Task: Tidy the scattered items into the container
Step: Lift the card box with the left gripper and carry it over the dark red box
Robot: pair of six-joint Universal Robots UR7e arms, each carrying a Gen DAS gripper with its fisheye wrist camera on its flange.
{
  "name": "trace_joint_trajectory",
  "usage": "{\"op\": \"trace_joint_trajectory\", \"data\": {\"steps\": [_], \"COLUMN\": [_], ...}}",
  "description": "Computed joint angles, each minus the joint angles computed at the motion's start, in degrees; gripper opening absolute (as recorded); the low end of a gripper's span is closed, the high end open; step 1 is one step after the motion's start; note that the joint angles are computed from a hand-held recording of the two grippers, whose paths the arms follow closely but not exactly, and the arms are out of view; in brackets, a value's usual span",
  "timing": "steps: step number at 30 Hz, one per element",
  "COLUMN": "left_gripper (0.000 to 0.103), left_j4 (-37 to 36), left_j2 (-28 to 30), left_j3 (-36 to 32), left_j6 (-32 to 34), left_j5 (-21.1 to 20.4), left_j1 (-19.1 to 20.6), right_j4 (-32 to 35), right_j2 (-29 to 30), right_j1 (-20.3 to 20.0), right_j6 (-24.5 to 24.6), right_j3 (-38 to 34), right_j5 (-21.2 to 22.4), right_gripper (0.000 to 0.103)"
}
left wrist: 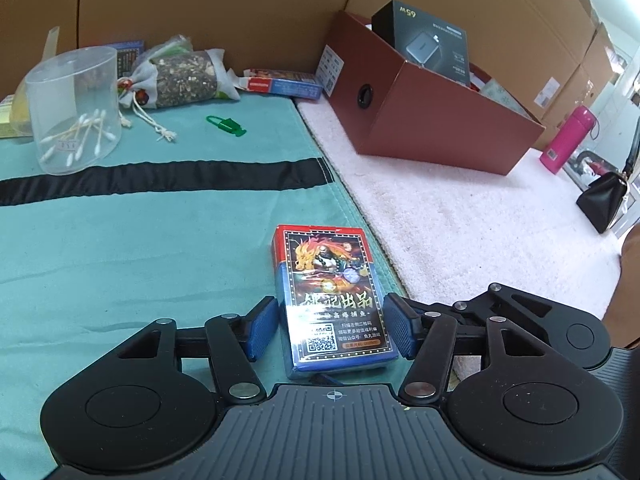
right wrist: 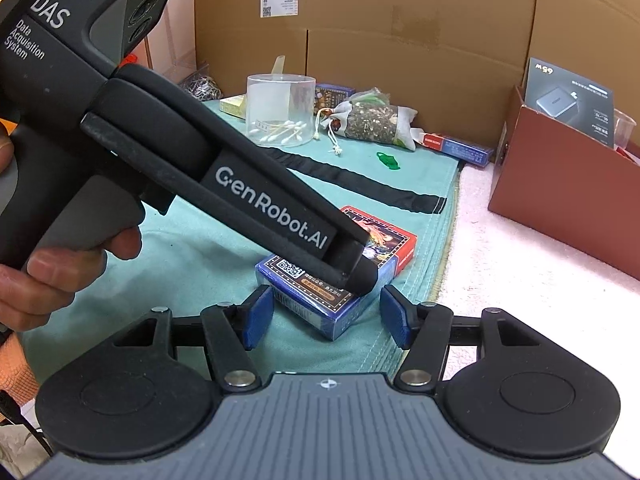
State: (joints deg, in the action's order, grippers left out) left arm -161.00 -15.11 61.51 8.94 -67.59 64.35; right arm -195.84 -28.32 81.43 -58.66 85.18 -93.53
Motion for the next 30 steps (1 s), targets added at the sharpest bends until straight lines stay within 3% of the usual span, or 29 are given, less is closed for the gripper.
{"op": "trace_joint_trajectory", "data": {"steps": [7,11,14,30], "left_gripper": [0.072,0.063,0.062,0.063], "left_j4": [-0.35,-0.76,-0.72,-3.06], "left_j2": [0.34,0.09,-0.04,3.12], "left_j3": [0.04,0.71,0.89,-4.79], "left_j6": [0.66,0.90,0.44,7.09], "left_j5": [1.24,1.16,0.48,-0.86], "left_j1": [-0.50,-0.77,-0.97,-5.35], "right_j4": [1.09,0.51,-0.38,-10.79], "right_j2": [0.28,-0.26,-0.99,-2.96], "right_j1": [0.29,0.33,0.29,-0.66], "right_j6": [2.22,2.14,3.03,3.87], "right_j3": [-0.86,0.04,1.12,2.67], "right_j5": [-0.87,-1.47,-1.29,2.73], "right_gripper": [0.060,0.059,0.058,0.058]}}
